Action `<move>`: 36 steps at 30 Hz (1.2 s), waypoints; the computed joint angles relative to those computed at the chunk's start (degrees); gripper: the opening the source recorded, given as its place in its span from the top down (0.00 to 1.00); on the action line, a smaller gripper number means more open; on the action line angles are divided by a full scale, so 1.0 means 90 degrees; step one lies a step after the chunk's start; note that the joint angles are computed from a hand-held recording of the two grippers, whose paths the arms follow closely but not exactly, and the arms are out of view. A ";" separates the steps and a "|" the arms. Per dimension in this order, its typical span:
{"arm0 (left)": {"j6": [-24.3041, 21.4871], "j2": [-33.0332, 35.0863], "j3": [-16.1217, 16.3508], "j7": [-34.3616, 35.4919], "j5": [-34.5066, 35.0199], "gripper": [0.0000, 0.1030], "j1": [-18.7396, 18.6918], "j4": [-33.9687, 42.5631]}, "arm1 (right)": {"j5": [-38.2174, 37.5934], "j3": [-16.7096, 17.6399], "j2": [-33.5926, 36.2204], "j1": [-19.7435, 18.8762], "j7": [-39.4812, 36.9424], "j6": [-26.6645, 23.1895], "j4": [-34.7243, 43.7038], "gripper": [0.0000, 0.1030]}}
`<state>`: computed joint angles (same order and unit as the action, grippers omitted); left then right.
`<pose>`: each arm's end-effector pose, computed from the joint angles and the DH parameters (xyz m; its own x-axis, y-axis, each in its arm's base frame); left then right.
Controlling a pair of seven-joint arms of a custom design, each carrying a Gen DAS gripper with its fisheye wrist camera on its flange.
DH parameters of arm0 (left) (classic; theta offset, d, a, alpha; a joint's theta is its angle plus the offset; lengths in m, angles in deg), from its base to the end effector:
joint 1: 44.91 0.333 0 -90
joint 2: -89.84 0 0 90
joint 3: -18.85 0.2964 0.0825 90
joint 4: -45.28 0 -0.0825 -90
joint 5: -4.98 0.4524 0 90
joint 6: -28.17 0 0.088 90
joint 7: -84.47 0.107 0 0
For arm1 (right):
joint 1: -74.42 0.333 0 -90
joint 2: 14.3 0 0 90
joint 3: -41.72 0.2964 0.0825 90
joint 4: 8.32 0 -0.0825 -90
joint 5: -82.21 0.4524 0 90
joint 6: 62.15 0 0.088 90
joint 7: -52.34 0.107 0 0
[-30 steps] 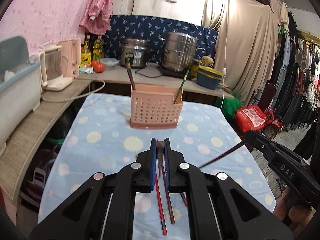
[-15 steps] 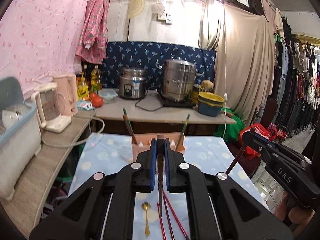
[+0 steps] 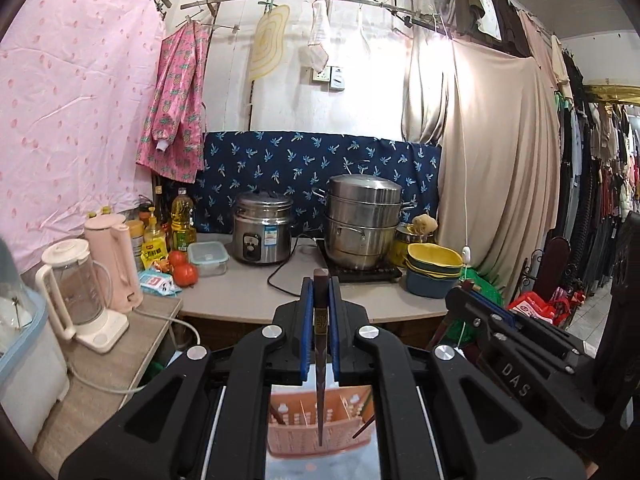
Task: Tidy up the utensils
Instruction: 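Lift both held chopsticks and carry them over the pink caddy, then open both tools to drop the chopsticks into the caddy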
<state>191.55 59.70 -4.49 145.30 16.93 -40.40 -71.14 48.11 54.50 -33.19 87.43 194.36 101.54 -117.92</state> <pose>0.4620 -0.2369 0.7737 -0.1451 -0.9857 0.0852 -0.2458 -0.0475 -0.9681 0.4873 0.2956 0.7529 0.1983 -0.9575 -0.2094 -0.2813 0.1490 -0.9480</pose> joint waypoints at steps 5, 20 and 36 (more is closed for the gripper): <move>0.0153 0.0697 -0.0126 -0.0117 0.0256 0.93 0.0189 0.0461 | -0.0185 -0.0014 0.0725 -0.0017 0.0074 0.0024 0.0622 0.93; 0.0111 0.1470 0.0340 -0.0478 0.0649 0.92 -0.0319 0.0296 | 0.0396 -0.0512 0.1559 0.0608 -0.0457 -0.0078 0.0613 0.92; -0.0205 0.0201 0.0480 -0.0569 0.0289 0.60 -0.0488 -0.0994 | 0.0134 -0.0319 0.0195 0.0428 -0.0013 -0.0080 -0.0846 0.73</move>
<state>189.71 61.51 -0.17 140.17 19.53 -44.78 -80.08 49.32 51.63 -31.43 91.28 194.24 100.82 -125.54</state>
